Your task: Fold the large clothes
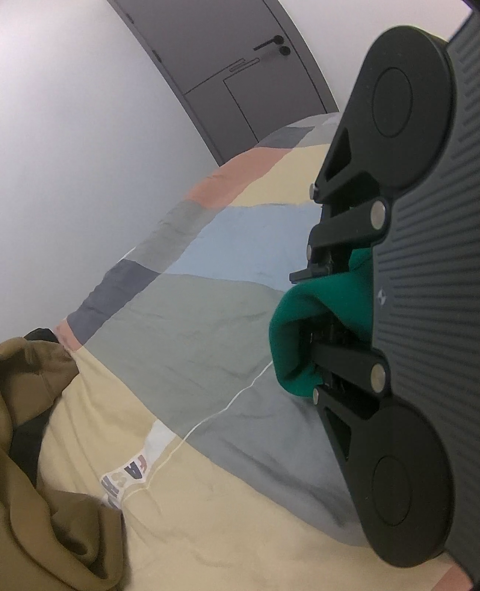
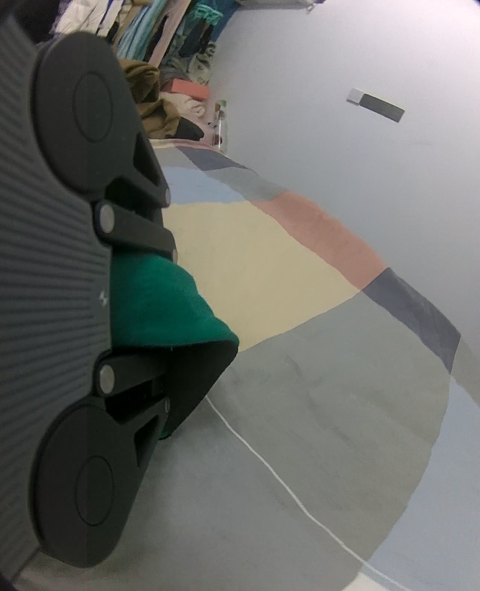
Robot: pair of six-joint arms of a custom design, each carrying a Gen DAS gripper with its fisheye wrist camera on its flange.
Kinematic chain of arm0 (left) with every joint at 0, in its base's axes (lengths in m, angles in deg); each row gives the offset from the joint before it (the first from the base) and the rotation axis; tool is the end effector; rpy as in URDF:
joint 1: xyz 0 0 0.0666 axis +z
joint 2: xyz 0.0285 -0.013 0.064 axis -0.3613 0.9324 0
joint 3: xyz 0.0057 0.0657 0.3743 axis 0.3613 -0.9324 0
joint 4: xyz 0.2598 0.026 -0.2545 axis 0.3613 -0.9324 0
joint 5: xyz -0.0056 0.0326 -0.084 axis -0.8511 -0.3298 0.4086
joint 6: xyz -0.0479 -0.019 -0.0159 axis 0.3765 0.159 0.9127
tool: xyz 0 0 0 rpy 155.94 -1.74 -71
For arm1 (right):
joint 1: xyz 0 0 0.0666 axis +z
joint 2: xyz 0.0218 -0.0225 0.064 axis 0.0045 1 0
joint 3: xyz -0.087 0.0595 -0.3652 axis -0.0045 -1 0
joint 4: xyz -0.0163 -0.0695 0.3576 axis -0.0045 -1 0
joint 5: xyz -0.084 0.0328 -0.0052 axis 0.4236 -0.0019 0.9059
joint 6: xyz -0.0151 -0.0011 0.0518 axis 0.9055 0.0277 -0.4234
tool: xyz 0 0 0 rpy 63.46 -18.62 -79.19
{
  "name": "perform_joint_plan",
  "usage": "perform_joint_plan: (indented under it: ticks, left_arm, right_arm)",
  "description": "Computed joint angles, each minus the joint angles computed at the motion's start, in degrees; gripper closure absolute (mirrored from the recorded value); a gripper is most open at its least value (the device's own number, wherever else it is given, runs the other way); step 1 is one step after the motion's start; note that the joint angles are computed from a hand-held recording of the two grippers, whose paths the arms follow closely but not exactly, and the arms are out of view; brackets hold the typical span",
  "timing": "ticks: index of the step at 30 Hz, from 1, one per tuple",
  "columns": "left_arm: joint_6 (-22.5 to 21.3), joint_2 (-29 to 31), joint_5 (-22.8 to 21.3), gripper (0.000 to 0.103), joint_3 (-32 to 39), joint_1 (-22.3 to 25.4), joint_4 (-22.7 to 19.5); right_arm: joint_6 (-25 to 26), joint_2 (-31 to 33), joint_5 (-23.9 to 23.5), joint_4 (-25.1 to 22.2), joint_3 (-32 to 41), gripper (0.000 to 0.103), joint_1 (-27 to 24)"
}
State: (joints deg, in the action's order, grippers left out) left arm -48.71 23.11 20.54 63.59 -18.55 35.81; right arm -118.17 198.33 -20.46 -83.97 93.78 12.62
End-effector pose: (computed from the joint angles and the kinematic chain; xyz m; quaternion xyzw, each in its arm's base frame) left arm 0.6366 0.0160 0.3673 -0.2349 0.8547 -0.2909 0.3601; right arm 0.6418 0.1518 0.3157 0.2055 0.8484 0.3626 0.3263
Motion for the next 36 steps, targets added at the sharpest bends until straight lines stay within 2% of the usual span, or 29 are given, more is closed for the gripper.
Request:
perform_joint_plan:
  ticks: [3, 5, 6, 7, 9, 12, 14, 16, 21, 25, 30, 36]
  left_arm:
    - [-0.9, -1.2, -0.6, 0.087, -0.9, -0.3, 0.2]
    - [-3.9, -2.0, -0.8, 0.084, -1.3, -0.6, -0.6]
    - [-5.9, -2.6, -1.2, 0.076, -1.5, -0.9, -1.0]
    - [-7.0, -3.3, -1.4, 0.058, -2.0, -1.1, -0.9]
    - [-8.9, -5.6, -0.9, 0.032, -4.2, -1.4, 0.4]
    - [-9.2, -9.7, -4.0, 0.030, -7.6, -2.4, 1.9]
    - [-9.9, -12.7, -5.8, 0.029, -10.1, -3.0, 3.5]
    - [-11.8, -15.3, -8.9, 0.029, -11.6, -3.9, 3.5]
    - [-18.0, -22.0, -14.5, 0.024, -16.3, -6.5, 5.0]
    - [-22.2, -25.6, -18.6, 0.023, -19.4, -10.1, 5.5]
    - [-22.5, -26.6, -19.8, 0.023, -21.3, -13.4, 3.9]
    - [-22.5, -24.0, -18.8, 0.023, -20.4, -14.9, 0.2]
  right_arm:
    - [0.3, -0.9, 0.8, 1.3, -1.4, 0.087, 0.3]
    - [1.5, -1.4, 1.7, 1.1, -1.6, 0.085, 0.6]
    - [3.0, -1.8, 2.5, -0.1, -1.3, 0.085, 0.9]
    - [4.5, -1.8, 3.2, -0.8, -0.8, 0.084, 1.0]
    - [6.7, -2.6, 5.0, -1.9, -0.8, 0.080, 1.6]
    - [10.5, -4.4, 7.1, -3.4, -1.3, 0.056, 2.5]
    - [12.7, -6.5, 8.2, -2.9, -3.1, 0.034, 3.1]
    - [14.6, -8.8, 10.4, -2.6, -5.0, 0.027, 4.0]
    - [17.1, -15.3, 13.0, -0.6, -10.6, 0.027, 5.3]
    - [21.6, -19.0, 16.7, 0.8, -13.7, 0.027, 7.4]
    - [23.0, -22.2, 19.1, 4.4, -17.7, 0.027, 10.8]
    - [27.9, -22.5, 20.7, 4.7, -18.4, 0.027, 14.8]
